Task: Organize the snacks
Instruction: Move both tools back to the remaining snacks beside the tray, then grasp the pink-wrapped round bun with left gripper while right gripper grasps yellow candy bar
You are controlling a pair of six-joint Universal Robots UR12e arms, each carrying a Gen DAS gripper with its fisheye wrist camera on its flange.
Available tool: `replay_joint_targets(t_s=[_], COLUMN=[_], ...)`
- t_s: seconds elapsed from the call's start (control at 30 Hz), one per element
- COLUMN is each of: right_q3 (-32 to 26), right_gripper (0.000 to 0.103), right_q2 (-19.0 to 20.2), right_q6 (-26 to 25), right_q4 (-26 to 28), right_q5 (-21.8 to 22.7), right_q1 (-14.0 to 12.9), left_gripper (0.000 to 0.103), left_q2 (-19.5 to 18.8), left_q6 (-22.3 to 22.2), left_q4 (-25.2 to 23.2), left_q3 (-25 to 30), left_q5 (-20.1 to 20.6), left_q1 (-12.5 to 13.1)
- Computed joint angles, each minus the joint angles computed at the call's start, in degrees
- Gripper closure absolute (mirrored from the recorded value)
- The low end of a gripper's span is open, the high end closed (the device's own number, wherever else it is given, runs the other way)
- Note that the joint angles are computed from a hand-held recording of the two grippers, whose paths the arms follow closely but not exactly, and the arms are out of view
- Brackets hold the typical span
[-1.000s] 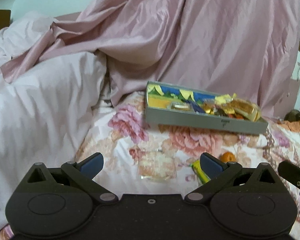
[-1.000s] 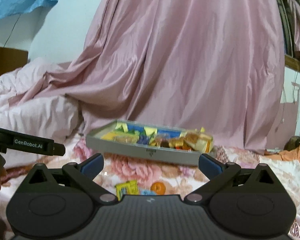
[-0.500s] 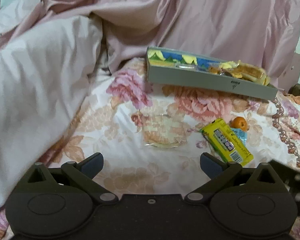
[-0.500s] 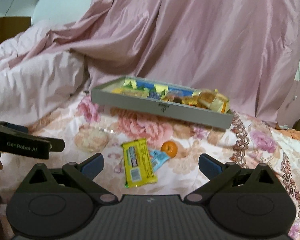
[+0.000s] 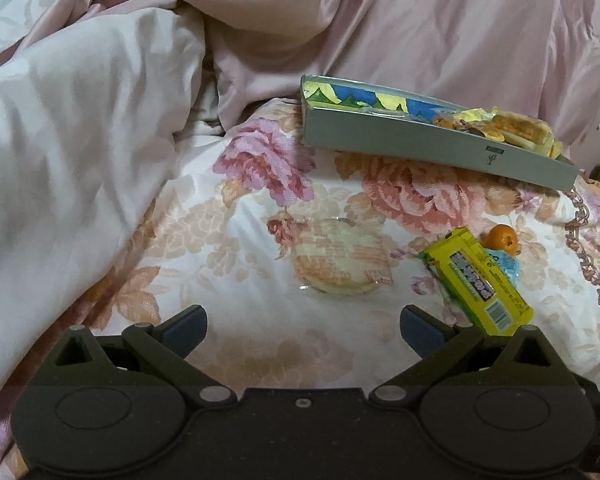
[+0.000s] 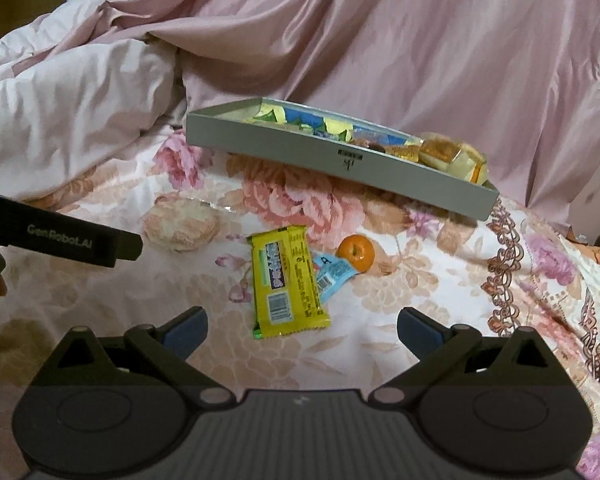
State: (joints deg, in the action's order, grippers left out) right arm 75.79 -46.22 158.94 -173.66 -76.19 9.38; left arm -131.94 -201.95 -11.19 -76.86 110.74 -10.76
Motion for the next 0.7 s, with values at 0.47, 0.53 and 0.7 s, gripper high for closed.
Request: replay_joint_targets(t_s=[0.47,0.53,0.7], right_q3=[-4.8,-5.7,-7.7], right_gripper=[0.0,0.0,0.0], right_q2=[4.7,5.5,7.2], right_q6=[-10.2,-11.6,-14.0], right_q4=[-4.9,-5.4,-6.0], right_q5=[-3.2,-2.9,-1.4], right_q1=[1.4,1.5,1.6], left_gripper=[0.001,0.001,0.001], left_q2=[-4.3,-4.9,-6.9], left_q6=[1.8,3.4,9.9], left_q4=[1.0,1.7,2.8], left_q3=[5.8,6.6,9.4], left_q5=[0.1,-0.7,-2.4], left_q1=[1.1,1.3,1.5])
